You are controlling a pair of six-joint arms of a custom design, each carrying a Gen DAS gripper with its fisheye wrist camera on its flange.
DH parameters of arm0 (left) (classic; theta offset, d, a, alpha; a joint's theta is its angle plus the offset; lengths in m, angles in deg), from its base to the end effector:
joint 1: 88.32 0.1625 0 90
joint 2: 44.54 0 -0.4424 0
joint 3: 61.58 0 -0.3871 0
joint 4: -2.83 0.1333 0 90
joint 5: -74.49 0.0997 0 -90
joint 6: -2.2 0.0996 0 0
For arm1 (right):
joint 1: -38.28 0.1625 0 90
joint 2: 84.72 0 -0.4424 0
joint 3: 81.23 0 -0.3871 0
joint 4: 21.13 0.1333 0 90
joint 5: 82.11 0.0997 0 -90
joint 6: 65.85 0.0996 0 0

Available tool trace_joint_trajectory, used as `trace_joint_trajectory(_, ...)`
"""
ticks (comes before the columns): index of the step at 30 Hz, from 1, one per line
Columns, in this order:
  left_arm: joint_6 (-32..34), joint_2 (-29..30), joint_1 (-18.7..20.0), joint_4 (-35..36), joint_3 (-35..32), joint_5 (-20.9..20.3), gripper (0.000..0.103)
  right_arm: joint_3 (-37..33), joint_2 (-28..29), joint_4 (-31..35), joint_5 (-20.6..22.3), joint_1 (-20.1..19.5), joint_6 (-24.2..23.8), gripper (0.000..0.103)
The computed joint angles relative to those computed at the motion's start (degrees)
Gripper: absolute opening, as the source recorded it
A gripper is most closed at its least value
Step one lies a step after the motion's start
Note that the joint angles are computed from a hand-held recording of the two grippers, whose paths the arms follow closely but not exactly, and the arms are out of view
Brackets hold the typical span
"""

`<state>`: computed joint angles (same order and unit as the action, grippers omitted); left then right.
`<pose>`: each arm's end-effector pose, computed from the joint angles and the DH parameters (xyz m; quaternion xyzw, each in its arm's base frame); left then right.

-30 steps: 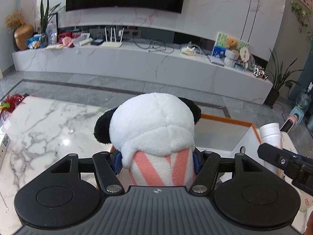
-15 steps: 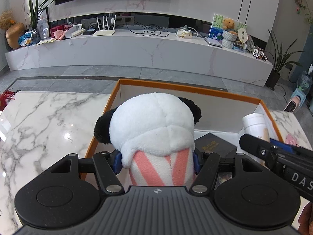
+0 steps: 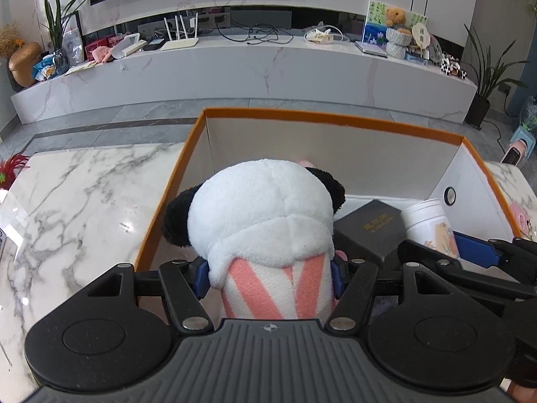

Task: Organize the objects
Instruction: 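Lower the panda plush with the left gripper while the right lowers the canister into the box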

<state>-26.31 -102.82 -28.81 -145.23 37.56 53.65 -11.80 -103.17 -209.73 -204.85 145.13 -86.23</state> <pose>-0.1251 -0.6587 0.2812 -0.0708 0.8154 -0.3835 0.4278 0.3057 -0.7354 0.0189 0.1724 -0.8682 0.3792 0.2697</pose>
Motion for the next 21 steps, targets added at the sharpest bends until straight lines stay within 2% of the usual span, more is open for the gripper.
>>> trace_joint_trajectory(21,-5.0,0.0,0.7,8.7,-1.2,-0.1,0.074,-4.3,2.0,8.3,-4.2,-0.4,2.8,0.048)
